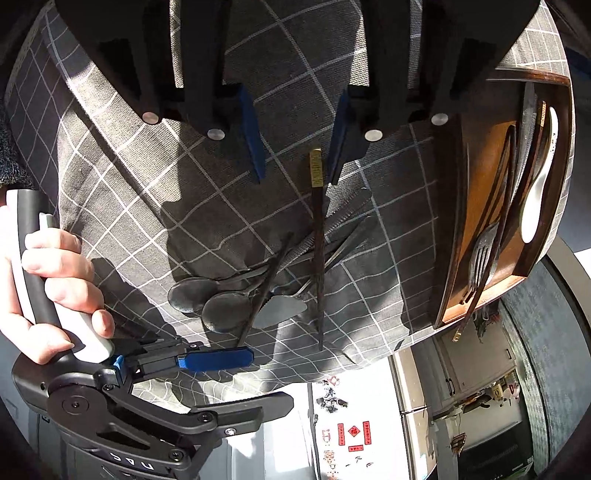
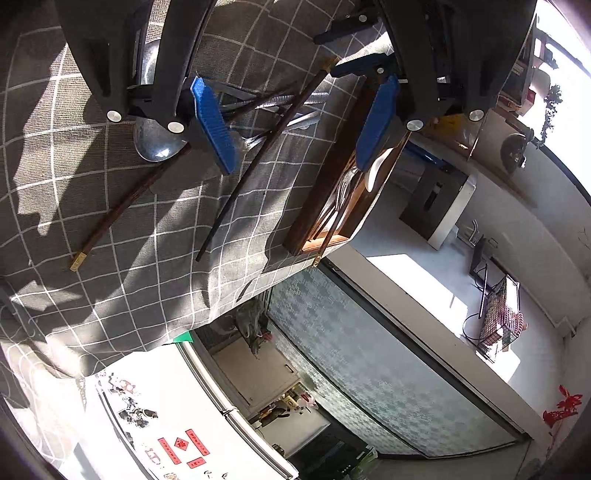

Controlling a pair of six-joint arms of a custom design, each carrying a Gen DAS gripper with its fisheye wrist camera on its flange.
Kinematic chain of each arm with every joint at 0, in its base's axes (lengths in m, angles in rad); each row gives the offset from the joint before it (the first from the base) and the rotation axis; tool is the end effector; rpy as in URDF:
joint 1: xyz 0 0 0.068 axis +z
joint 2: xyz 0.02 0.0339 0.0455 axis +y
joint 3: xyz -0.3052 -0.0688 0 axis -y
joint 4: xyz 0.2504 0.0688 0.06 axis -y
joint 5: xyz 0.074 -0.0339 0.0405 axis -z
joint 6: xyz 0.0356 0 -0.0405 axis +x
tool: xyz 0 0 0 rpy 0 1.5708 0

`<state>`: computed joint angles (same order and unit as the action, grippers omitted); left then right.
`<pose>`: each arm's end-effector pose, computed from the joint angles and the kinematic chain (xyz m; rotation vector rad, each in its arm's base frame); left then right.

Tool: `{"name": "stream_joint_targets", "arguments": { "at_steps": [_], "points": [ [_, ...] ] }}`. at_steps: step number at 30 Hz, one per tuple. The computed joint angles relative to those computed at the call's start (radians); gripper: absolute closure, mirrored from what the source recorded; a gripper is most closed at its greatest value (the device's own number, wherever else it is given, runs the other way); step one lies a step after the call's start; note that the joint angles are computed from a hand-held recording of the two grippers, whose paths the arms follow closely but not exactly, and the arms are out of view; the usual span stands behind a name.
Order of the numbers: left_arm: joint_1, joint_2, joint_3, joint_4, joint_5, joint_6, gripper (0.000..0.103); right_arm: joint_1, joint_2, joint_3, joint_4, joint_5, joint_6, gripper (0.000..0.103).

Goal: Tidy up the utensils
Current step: 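Return the left gripper to the pile and grasp another chopstick, then carry the third chopstick into the tray and open the left gripper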

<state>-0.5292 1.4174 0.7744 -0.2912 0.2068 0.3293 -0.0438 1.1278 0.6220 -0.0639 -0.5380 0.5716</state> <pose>0.2332 -0.1449 0.2255 1.1217 2.2446 -0.3414 0.2259 0.0084 0.2640 0.3428 2.1510 0.8805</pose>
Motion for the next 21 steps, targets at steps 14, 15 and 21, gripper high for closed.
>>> {"name": "stream_joint_targets", "arguments": {
  "at_steps": [14, 15, 21],
  "points": [
    [0.014, -0.059, 0.053, -0.060, -0.002, -0.010, 0.096, 0.060, 0.143, 0.036, 0.013, 0.027, 0.062, 0.034],
    [0.017, -0.064, 0.063, -0.070, 0.002, -0.012, 0.096, 0.063, 0.153, 0.038, 0.015, 0.027, 0.069, 0.034],
    [0.017, -0.102, 0.081, -0.071, 0.009, -0.045, 0.096, 0.086, 0.203, 0.037, 0.074, 0.033, 0.130, 0.034]
  ]
}}
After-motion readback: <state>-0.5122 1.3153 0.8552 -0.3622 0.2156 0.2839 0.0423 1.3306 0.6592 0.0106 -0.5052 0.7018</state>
